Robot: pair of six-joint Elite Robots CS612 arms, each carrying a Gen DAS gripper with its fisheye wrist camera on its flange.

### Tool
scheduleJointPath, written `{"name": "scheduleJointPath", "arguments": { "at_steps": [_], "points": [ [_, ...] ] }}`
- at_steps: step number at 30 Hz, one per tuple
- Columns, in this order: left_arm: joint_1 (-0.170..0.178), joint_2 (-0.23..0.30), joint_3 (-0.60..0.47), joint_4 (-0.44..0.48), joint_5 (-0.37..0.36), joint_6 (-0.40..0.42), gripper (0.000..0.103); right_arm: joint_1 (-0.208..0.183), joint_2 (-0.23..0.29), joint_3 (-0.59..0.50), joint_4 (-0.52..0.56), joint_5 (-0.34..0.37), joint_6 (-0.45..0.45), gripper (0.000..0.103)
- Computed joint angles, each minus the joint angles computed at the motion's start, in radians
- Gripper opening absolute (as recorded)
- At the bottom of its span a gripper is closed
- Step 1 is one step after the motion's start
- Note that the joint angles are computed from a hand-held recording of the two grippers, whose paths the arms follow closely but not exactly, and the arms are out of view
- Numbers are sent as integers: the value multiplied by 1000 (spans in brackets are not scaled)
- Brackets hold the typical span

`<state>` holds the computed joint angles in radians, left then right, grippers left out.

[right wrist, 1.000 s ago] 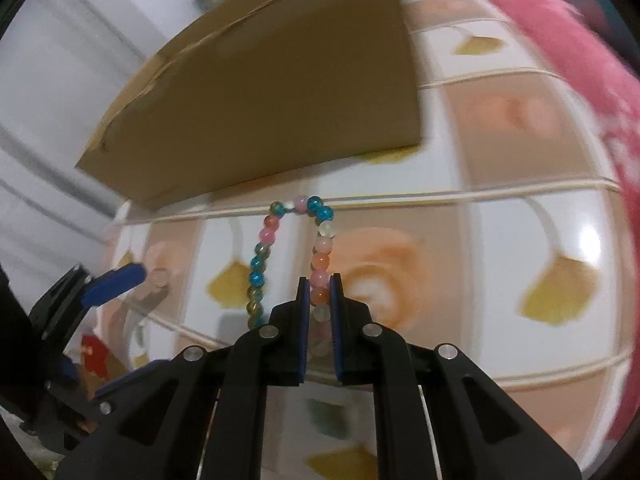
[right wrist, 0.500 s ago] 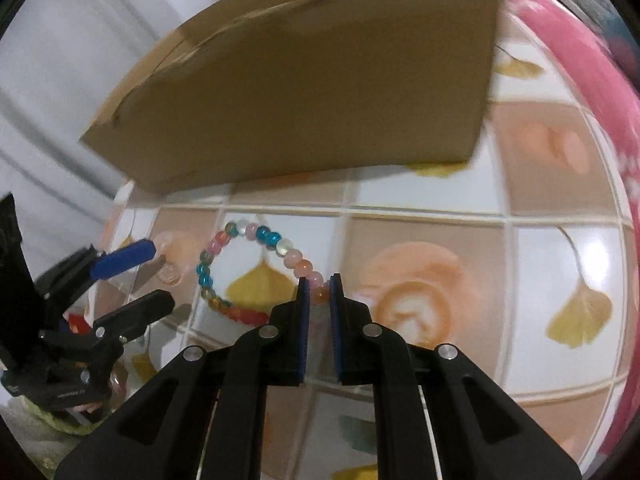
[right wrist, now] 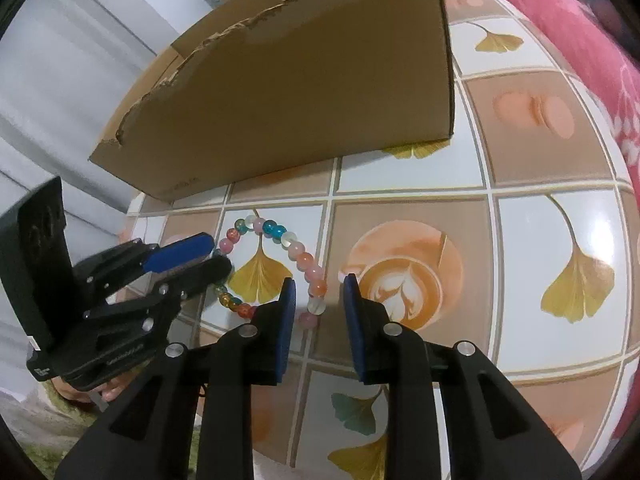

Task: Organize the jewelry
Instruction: 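Close the left tool on the multicolour bracelet while the right tool holds it, then carry the multicolour bracelet over the box in both closed tools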

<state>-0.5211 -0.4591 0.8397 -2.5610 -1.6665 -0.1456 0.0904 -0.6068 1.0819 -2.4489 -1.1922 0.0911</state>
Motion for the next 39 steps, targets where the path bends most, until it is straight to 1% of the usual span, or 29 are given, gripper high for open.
{"name": "scheduleJointPath", "arguments": {
  "at_steps": [1,3,6,9,10,11,12,14,16,22,25,30,32,34,37,39],
  "points": [
    [-1,0,-1,4,3,5,19,-1,-1,1,2,-3,-8,25],
    [-2,2,-6,12,6,14,14,10,4,-7,-6,-32,-28,25],
    [-7,3,-10,22,24,33,11,28,12,-25,-1,-87,-67,25],
    [-16,-1,-5,25,64,67,9,47,17,-38,3,-159,-110,24],
    [-19,-2,-3,23,76,78,9,53,18,-42,5,-189,-125,21],
    [-21,-3,0,19,82,79,9,58,21,-47,7,-208,-131,14],
    [-20,-2,0,16,79,77,8,59,22,-51,12,-209,-131,11],
    [-19,-4,4,9,64,75,8,58,25,-53,8,-204,-115,10],
    [-20,-9,15,-8,66,77,8,56,19,-41,-14,-207,-103,10],
    [-20,-53,80,-105,51,86,8,55,-19,3,-98,-203,-84,10],
    [-13,-95,131,-185,29,92,8,43,-61,41,-156,-183,-104,10],
    [-3,-126,138,-286,26,93,8,44,-84,20,-237,-136,-157,10],
    [4,-136,133,-327,23,96,8,46,-78,-13,-254,-123,-187,10],
    [10,-139,112,-359,41,105,8,44,-66,-61,-263,-95,-231,10],
    [20,-118,47,-352,60,110,8,45,-24,-159,-236,-75,-272,10],
    [27,-95,-5,-319,87,112,8,44,30,-275,-159,-42,-294,10]
  ]
}}
